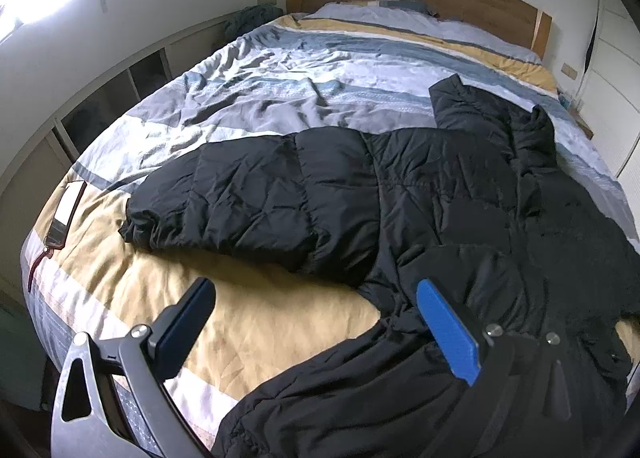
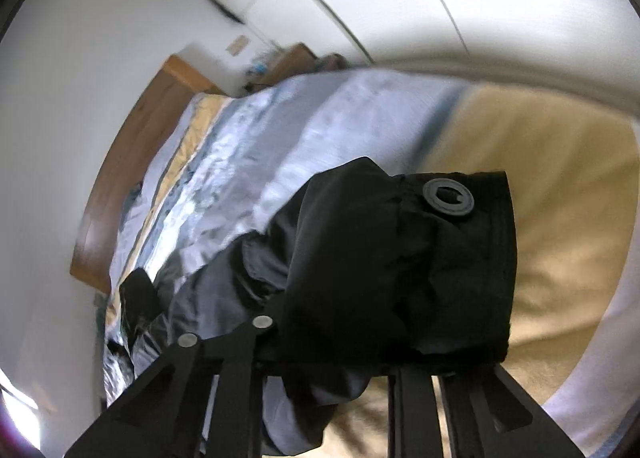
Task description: Fold large clothes
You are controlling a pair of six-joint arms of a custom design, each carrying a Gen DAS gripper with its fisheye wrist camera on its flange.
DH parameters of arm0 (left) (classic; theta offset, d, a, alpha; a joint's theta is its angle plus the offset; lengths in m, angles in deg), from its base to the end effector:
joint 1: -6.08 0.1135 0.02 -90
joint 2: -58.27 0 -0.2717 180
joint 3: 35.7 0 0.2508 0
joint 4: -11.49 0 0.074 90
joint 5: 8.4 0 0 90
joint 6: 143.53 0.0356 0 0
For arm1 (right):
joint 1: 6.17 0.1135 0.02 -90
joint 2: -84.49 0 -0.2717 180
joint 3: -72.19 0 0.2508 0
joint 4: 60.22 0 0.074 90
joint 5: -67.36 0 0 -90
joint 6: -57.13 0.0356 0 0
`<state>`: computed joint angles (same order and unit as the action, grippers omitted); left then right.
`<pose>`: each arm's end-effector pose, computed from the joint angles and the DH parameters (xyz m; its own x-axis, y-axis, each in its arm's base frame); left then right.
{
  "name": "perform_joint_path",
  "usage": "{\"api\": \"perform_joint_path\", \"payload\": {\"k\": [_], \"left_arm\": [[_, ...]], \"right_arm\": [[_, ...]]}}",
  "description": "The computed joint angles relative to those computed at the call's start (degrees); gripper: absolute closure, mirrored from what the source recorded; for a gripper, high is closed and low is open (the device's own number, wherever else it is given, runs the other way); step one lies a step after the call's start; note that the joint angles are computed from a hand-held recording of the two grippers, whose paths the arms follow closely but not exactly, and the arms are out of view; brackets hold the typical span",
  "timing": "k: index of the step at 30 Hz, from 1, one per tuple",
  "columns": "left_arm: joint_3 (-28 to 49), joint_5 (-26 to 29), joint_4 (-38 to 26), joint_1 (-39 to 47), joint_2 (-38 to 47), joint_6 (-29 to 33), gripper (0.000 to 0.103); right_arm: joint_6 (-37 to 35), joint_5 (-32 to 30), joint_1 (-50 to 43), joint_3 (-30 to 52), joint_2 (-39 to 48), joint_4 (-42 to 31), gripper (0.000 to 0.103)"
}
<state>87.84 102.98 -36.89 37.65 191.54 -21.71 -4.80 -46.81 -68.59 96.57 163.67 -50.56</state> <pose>0.4413 0.2560 0.1780 -0.7852 0.0938 -0.6121 0.1066 0.9942 0.0155 0.1003 -0.1605 0.1000 0.0280 0.8736 -0.4858 0.7500 0.3030 0.5880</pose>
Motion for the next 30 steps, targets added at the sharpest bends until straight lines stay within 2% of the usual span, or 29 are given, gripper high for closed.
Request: {"api": "perform_joint_path", "payload": {"k": [5, 8, 11, 13, 17, 19, 22, 26, 30], "left_arm": [[-0.7, 2.6, -1.5, 1.6, -1.9, 0.6, 0.001], [-0.2, 3.5, -2.7, 2.9, -2.3, 1.1, 0.001], [0.8, 4.7, -4.2, 4.5, -2.3, 1.9, 0.001], [1.6, 5.4, -5.2, 5.4, -2.1, 2.3, 0.001], [3.0, 6.6, -7.0, 7.3, -1.5, 3.4, 0.001], [4.0, 6.9, -7.8, 8.1, -1.0, 3.8, 0.001], [6.2, 7.2, -9.2, 9.3, 0.3, 3.7, 0.001], [8.5, 7.3, -10.2, 10.5, 1.8, 3.7, 0.001], [10.3, 6.5, -10.8, 11.0, 3.3, 3.4, 0.001]], "right_arm": [[-1.3, 5.5, 8.9, 3.1, -19.0, -16.6, 0.087], [-1.2, 10.5, 18.1, 6.5, -28.5, -25.7, 0.088], [-0.2, 16.9, 29.6, 10.1, -32.3, -30.4, 0.088], [0.9, 23.5, 39.9, 12.0, -34.3, -33.5, 0.088], [2.6, 34.6, 57.5, 14.9, -31.9, -34.8, 0.088], [4.0, 41.5, 67.9, 16.7, -28.4, -35.3, 0.088], [5.3, 47.2, 78.0, 18.9, -21.5, -34.1, 0.088], [7.3, 51.0, 87.1, 20.7, -13.7, -31.8, 0.087], [9.5, 50.0, 92.2, 22.4, -3.3, -27.2, 0.083]]}}
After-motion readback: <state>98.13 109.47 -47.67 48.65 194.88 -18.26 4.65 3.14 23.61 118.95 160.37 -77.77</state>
